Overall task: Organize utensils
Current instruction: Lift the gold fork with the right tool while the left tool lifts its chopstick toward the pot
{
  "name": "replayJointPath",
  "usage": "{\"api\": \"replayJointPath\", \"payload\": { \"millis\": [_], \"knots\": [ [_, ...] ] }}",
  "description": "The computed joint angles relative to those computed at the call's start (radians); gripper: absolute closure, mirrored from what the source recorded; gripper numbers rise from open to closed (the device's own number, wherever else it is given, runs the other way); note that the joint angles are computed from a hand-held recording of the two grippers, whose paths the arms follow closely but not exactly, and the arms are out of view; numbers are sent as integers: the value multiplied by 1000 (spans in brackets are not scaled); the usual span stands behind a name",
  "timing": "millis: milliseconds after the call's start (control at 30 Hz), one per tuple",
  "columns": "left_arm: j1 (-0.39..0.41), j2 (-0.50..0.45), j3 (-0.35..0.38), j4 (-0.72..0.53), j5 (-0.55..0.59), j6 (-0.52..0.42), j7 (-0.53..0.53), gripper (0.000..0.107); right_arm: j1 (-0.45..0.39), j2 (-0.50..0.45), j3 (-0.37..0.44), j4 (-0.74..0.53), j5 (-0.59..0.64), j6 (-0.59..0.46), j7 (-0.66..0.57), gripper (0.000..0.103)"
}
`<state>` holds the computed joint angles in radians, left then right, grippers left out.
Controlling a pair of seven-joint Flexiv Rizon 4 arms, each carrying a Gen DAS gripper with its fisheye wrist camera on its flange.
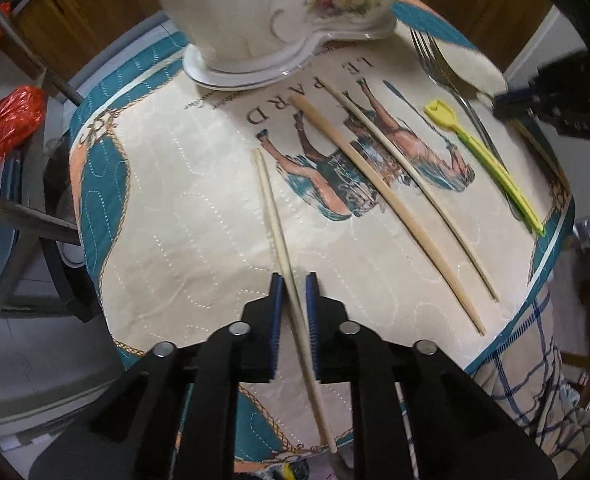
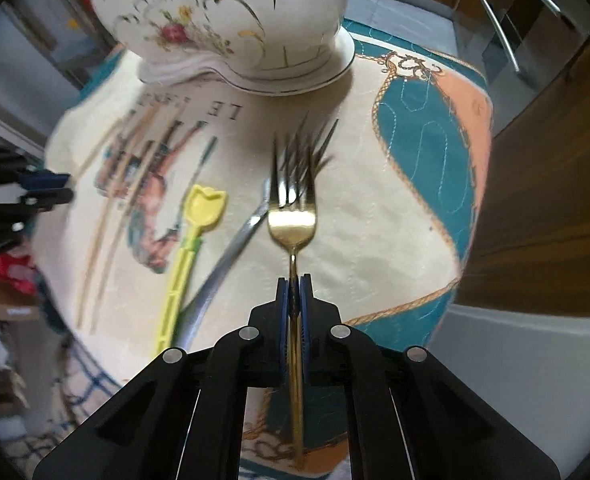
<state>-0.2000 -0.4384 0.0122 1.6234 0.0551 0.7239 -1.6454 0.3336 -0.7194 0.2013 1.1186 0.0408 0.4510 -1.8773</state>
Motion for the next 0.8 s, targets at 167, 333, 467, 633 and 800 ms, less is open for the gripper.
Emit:
{"api": "replayJointPath", "payload": {
  "millis": [167, 333, 467, 633, 800],
  "knots": [
    [28, 55, -10, 150, -61, 214, -1, 102, -52, 44, 37, 56, 85, 60, -41, 96],
    [60, 117, -34, 310, -163, 479, 20, 102, -104, 93, 76, 114, 194, 139, -100, 96],
    [69, 150, -58, 405, -240, 678, 26, 102, -140, 116, 102, 140, 294, 216, -145, 96],
    [112, 154, -156, 483, -347, 928, 80, 102, -163, 133, 124, 158, 381, 306, -190, 96],
    [5, 119, -47, 434, -307, 1049, 25, 102, -184, 147, 153, 169, 468, 395, -241, 96]
  ]
}}
